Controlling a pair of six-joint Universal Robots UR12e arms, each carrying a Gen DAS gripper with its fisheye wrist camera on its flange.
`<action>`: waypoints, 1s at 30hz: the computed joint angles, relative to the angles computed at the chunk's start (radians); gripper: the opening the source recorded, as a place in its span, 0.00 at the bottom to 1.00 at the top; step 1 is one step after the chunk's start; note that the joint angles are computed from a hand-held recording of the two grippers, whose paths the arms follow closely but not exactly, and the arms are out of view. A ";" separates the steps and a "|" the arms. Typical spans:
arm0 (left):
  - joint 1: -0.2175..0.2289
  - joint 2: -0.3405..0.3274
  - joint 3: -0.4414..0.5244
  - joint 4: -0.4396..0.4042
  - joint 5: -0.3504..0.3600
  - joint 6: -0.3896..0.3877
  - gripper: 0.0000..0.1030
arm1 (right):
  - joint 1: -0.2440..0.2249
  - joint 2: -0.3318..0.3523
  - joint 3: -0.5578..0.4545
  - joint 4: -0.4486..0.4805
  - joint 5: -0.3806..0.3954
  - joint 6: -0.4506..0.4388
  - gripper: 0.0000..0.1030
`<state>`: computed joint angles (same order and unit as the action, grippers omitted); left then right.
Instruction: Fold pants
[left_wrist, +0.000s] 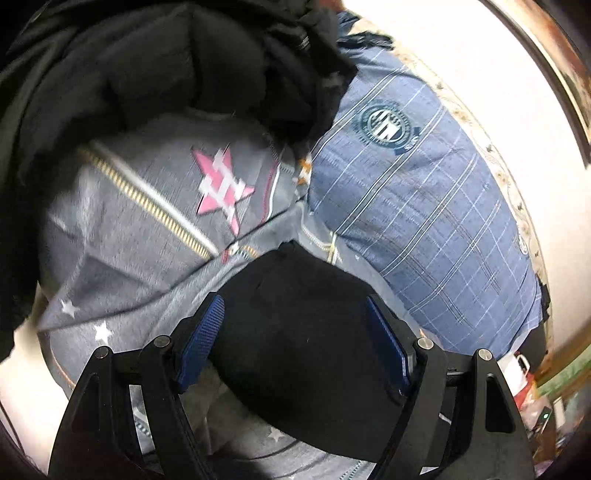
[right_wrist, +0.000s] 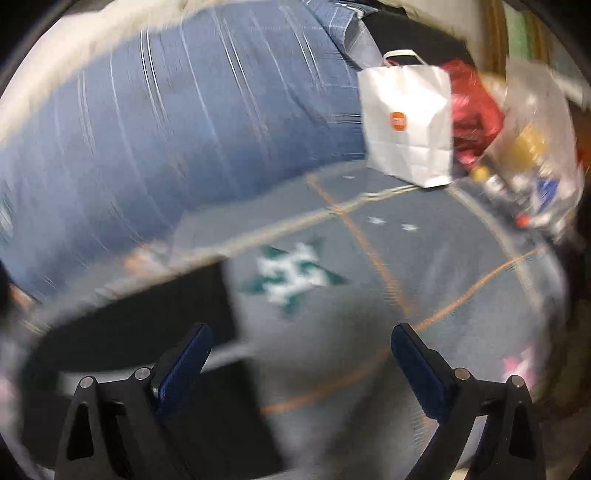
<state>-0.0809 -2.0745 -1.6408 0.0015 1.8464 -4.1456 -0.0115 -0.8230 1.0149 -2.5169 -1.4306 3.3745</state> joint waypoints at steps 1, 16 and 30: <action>0.001 0.002 0.000 -0.007 -0.003 -0.004 0.76 | -0.001 -0.003 0.004 -0.013 0.047 0.044 0.95; 0.157 -0.138 0.432 -0.645 -0.306 0.390 0.77 | 0.059 0.005 0.150 -0.484 0.042 -0.069 0.94; 0.197 -0.243 0.550 -0.814 -0.563 0.524 0.78 | 0.041 0.015 0.122 -0.305 0.098 0.091 0.94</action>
